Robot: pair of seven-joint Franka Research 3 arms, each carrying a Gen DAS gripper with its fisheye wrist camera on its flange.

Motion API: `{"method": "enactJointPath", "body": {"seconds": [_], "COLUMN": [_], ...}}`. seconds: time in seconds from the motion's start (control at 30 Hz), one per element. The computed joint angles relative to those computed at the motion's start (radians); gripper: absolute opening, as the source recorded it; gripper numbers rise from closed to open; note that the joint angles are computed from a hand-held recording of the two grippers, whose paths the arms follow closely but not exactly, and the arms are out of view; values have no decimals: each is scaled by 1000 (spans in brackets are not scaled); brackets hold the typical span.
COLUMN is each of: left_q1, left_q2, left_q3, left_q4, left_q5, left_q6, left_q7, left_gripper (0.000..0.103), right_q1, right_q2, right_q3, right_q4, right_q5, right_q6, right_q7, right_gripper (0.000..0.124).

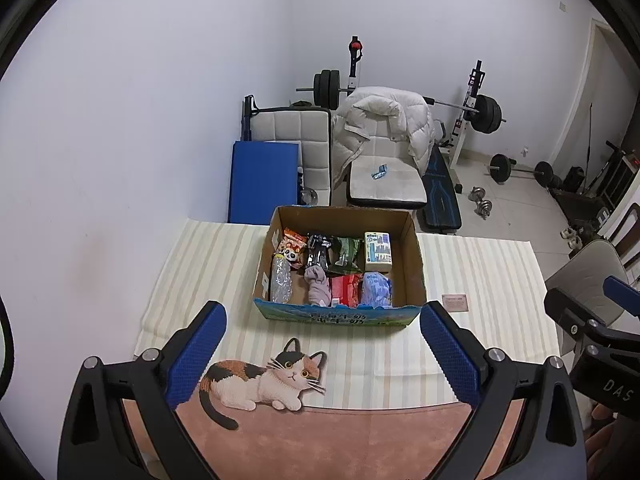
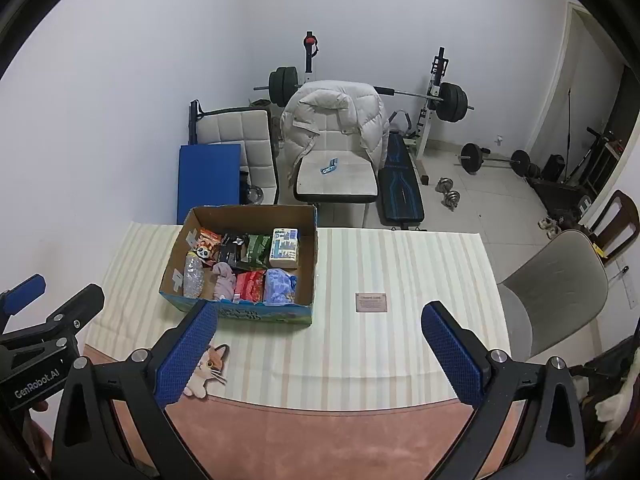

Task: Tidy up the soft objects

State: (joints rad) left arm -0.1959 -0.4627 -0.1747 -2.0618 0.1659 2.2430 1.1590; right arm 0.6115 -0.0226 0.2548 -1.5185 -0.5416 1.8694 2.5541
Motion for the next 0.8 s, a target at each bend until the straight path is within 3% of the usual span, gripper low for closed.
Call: {"method": "enactJointPath", "body": {"seconds": [0.8], "left_q1": [2], "left_q2": [10], "left_q3": [-1], "left_q4": [15], "left_q5": [7], "left_q6": [3], "left_q7": [0], "left_gripper": [100], "right_q1": [-21], "right_q2": [-24], "right_q3": [1], "right_q4": [-22], "right_q5": [-3], "right_q6": [-1], "right_q7": [3], "right_gripper": [103]}}
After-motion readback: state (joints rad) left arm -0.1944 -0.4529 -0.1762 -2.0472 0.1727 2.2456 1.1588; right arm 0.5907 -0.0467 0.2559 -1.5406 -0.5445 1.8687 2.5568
